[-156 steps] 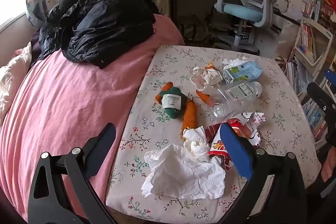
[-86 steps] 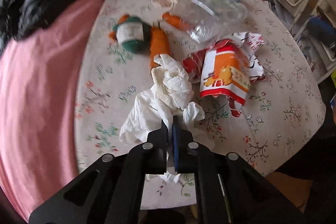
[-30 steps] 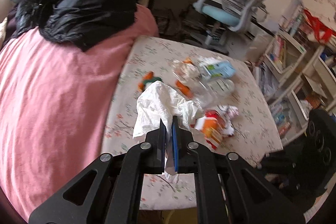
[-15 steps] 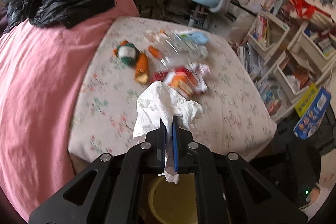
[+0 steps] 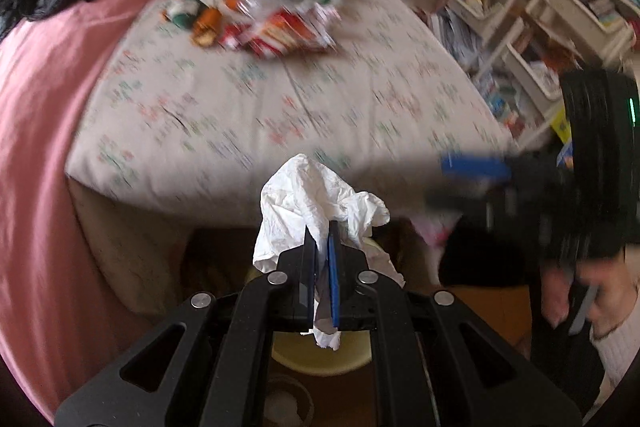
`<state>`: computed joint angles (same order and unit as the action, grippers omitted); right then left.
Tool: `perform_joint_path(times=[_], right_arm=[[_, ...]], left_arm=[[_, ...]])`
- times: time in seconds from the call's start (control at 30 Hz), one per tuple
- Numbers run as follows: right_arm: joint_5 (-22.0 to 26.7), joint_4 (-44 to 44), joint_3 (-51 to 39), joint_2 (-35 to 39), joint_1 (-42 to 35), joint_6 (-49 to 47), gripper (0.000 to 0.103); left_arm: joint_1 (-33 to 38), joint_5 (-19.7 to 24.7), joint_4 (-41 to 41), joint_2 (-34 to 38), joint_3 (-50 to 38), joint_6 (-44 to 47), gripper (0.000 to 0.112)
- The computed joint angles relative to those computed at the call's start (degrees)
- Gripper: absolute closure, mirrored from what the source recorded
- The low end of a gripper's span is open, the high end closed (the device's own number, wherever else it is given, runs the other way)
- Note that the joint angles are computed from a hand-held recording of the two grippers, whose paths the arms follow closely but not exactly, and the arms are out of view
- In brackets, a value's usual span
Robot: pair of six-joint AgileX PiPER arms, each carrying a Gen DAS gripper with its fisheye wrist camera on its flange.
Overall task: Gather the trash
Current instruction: 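Carry the tissue and scrap over the yellow bin and open both tools, then grasp the orange carrot-shaped item with the left tool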
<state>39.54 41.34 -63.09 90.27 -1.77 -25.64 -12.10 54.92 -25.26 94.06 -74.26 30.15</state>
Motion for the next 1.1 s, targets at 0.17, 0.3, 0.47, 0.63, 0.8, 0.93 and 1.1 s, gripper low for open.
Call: perform_joint_path(times=[0.17,0.3,0.47,0.63,0.8,0.93,1.1], right_arm=[[-2.7,0.4,1.7,-2.4,-1.6,1.8,0.033],[-4.0,-0.5,2.0,-2.9,-1.9,3.1,0.029],[-4.9,-0.7,2.2,-2.6,-2.1,3.6,0.027],[-5.3,-1.3,2.7,-2.9,-1.9,4.0,0.027],[-5.7,-2.0,2.5,-2.5,-1.3,4.6,0.026],[-6.1,-2.4,2.6,-2.7,-1.1,4.8,0.026],[-7.7,-4.9,2.1,-4.3,-0.5,6.3,0.026]], left_arm=[[-3.6,1.6,3.3,-0.8,3.5,-0.4,0.093],[-5.6,0.6,7.0,-1.3,4.4,-2.7,0.058],[-5.7,-2.4,7.9,-2.7,5.3,-3.9,0.057],[-5.5,-10.2,9.7,-6.6,7.7,-5.1,0.047],[-6.3,-14.8,12.7,-8.6,8.4,-7.4,0.045],[-6.7,-17.6,14.8,-9.6,9.1,-9.1,0.044],[-3.8,-17.7,11.0,-8.8,5.5,-6.8,0.044]])
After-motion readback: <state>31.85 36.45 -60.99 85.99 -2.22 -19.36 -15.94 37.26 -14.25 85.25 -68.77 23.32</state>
